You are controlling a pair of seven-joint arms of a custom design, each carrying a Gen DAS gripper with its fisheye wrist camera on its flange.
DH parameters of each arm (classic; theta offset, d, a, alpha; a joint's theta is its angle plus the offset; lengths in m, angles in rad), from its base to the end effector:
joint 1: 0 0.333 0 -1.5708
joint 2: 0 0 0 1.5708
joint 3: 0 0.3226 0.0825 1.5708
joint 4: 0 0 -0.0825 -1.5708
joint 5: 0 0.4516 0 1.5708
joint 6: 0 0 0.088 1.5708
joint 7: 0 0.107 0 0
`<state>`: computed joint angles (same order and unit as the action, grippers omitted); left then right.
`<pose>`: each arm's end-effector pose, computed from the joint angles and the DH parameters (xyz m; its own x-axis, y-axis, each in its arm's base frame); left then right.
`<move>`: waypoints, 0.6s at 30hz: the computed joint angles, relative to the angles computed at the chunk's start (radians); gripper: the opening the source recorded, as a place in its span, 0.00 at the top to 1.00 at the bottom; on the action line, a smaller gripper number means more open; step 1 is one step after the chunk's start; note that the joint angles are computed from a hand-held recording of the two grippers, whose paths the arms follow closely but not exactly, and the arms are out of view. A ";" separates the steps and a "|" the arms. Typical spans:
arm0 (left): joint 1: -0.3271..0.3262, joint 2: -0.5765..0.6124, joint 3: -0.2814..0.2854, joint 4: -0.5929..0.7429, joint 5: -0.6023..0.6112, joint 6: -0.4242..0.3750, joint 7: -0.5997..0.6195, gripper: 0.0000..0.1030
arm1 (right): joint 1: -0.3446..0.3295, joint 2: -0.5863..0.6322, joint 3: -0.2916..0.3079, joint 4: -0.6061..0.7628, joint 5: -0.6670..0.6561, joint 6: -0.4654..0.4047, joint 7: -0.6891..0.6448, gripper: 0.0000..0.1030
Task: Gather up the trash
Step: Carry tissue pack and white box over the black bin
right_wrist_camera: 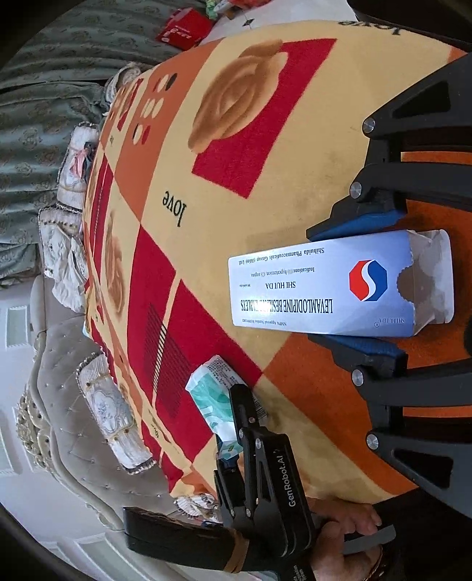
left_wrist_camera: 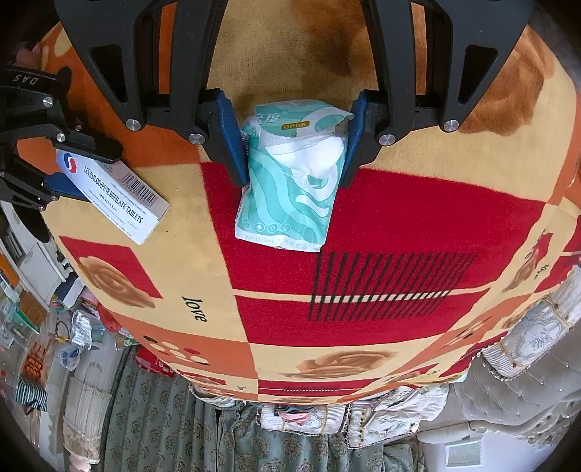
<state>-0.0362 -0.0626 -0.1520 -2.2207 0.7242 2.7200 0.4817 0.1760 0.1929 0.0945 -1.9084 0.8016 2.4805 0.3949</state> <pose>0.5948 -0.1386 0.4266 0.2942 -0.9549 0.0390 -0.7180 -0.2478 -0.6504 0.6709 0.1806 0.4092 0.7933 -0.6002 -0.1018 -0.5130 -0.5689 -0.6428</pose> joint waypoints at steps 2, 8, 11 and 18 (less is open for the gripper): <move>0.000 0.000 0.000 -0.001 0.002 0.000 -0.001 0.53 | 0.004 -0.004 0.001 -0.007 -0.007 0.014 -0.005 0.55; -0.011 0.005 -0.017 0.031 0.092 -0.055 -0.036 0.63 | -0.025 -0.031 0.007 -0.024 0.162 0.036 -0.099 0.56; -0.027 0.017 -0.024 0.068 0.109 -0.060 -0.043 0.64 | -0.035 -0.061 0.000 -0.045 0.270 0.073 -0.170 0.56; -0.093 0.089 -0.041 0.210 0.158 -0.088 -0.011 0.64 | -0.057 -0.102 -0.047 -0.072 0.483 0.197 -0.266 0.57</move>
